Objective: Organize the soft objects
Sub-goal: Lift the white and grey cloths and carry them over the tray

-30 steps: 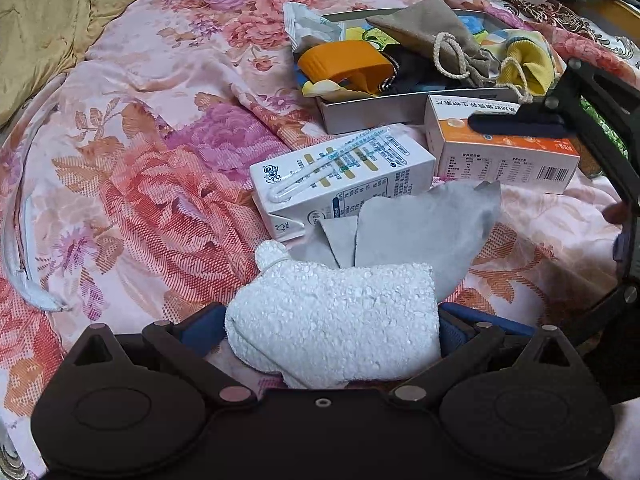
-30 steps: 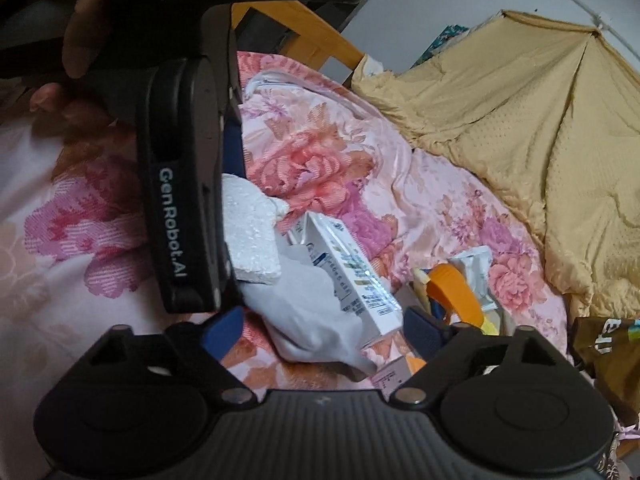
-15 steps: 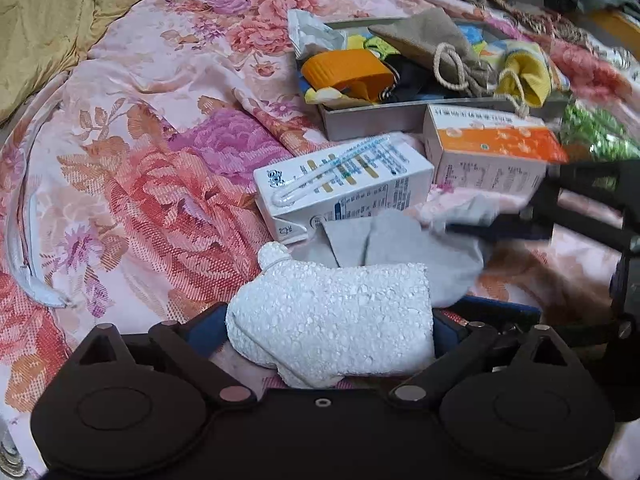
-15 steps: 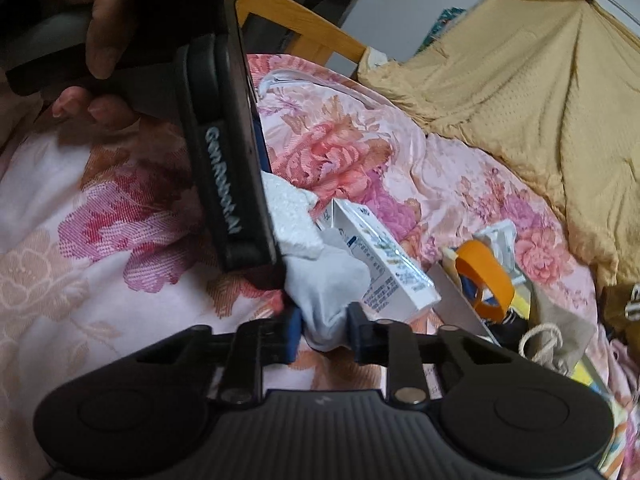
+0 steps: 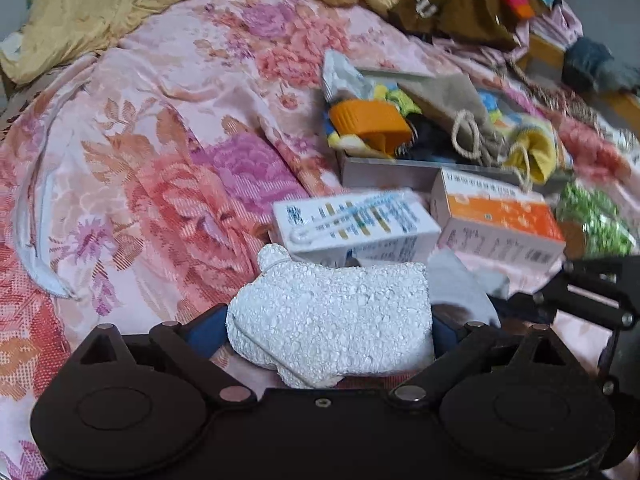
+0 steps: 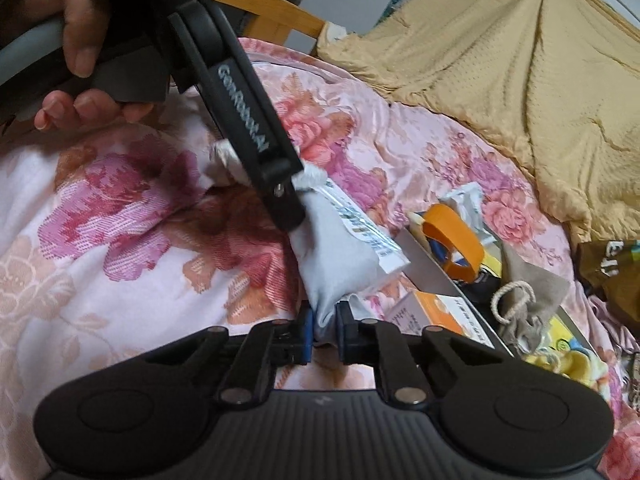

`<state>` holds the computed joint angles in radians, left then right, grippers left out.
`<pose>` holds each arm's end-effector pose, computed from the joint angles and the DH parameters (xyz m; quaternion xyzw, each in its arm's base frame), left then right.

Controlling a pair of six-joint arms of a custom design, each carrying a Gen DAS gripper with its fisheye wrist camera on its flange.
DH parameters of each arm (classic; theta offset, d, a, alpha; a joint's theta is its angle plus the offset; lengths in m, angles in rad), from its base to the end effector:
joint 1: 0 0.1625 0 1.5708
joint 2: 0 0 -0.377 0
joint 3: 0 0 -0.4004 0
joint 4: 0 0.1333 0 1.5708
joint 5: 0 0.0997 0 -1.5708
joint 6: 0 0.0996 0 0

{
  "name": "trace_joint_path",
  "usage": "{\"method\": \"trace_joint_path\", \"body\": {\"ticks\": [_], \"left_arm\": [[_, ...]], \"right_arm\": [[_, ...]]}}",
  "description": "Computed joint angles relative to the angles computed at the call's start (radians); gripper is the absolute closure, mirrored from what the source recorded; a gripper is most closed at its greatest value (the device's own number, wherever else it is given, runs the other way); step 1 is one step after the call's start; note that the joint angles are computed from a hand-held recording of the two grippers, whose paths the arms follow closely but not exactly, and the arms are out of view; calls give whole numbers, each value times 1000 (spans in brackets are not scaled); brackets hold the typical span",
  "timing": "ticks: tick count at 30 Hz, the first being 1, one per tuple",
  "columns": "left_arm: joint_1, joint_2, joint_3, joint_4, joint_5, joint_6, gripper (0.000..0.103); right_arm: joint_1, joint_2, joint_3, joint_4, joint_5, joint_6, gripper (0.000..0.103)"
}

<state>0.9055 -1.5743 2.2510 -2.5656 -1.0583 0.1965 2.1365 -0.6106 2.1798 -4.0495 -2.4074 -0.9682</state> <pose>-0.1238 -0.4528 0.2375 0.3625 0.8846 -0.2071 0.2078 0.2771 -0.3256 0.0160 0.4412 -0.7149 0.3203 0.4378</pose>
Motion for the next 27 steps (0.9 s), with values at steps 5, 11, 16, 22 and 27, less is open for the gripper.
{"method": "trace_joint_path", "body": {"ticks": [5,11,16,22,27], "left_arm": [[-4,-15,28,-114,-6,-7,6],[-1,-19,39,-184,-16,-30,6],[-7,-28,53,-222,-34,-21,6],[-13,-40,70,-239,-85,13,6],[-28,-43,84,-250,-113,33,6]], "right_arm": [[14,15,-17,-83,-21,-48,94],[22,-17,-9,-89,-12,-2,95],[12,-64,11,-65,13,64,95],[-10,-115,30,-82,42,101,95],[-24,-141,32,-122,46,95,95]]}}
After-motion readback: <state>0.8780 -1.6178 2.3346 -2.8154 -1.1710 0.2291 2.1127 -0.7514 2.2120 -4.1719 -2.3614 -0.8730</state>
